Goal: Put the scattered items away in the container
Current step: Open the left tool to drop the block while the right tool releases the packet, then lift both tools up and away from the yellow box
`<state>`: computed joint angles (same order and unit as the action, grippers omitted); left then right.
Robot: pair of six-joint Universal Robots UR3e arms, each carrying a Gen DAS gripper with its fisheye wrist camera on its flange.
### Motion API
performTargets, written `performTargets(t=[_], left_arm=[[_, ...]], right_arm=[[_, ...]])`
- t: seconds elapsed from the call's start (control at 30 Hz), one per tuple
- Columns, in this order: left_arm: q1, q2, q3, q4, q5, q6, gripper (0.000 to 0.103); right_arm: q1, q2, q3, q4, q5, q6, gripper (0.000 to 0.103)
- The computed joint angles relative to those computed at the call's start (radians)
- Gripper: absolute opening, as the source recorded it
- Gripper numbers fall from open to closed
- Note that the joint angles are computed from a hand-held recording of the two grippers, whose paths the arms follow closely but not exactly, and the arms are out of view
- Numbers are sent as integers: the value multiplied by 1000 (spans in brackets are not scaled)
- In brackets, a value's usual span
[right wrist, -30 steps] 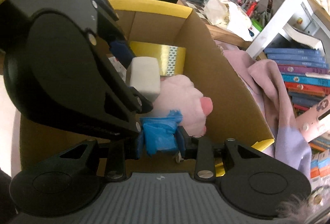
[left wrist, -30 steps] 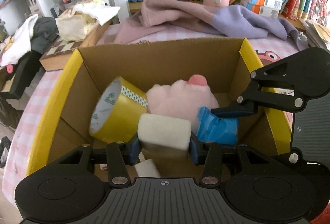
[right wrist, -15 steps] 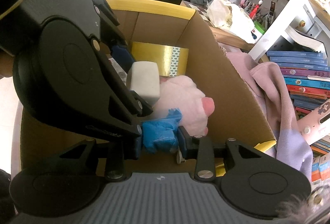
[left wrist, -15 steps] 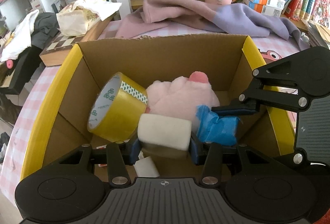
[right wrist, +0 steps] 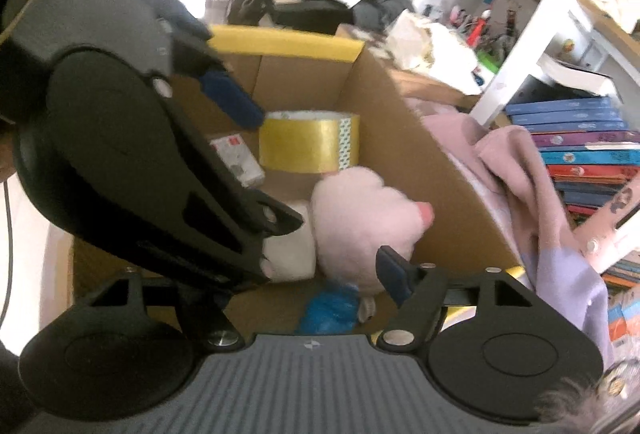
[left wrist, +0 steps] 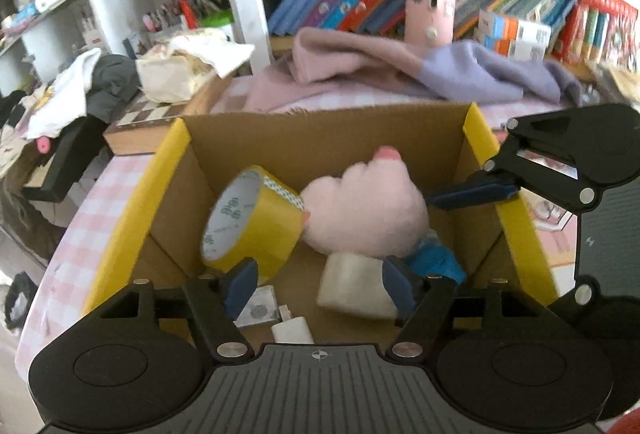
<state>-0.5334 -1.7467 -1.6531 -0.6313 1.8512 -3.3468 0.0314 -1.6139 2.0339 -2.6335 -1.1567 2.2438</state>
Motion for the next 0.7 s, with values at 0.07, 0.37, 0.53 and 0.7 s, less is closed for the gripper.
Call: performTargets(t=[0.07, 0.37, 0.53, 0.7], left_arm=[[-5, 44, -33, 15, 5, -10, 71], [-96, 211, -123, 38, 109, -61, 76], [-172, 288, -167, 43, 212, -75, 76], [-244, 360, -212, 44, 288, -92, 76]], right_arm=[[-17, -44, 23, 0, 18, 20, 71], [-53, -285, 127, -15, 45, 146, 74], [-99, -477, 202, 17, 75, 200, 75], [-153, -667, 271, 66, 101, 279, 75]])
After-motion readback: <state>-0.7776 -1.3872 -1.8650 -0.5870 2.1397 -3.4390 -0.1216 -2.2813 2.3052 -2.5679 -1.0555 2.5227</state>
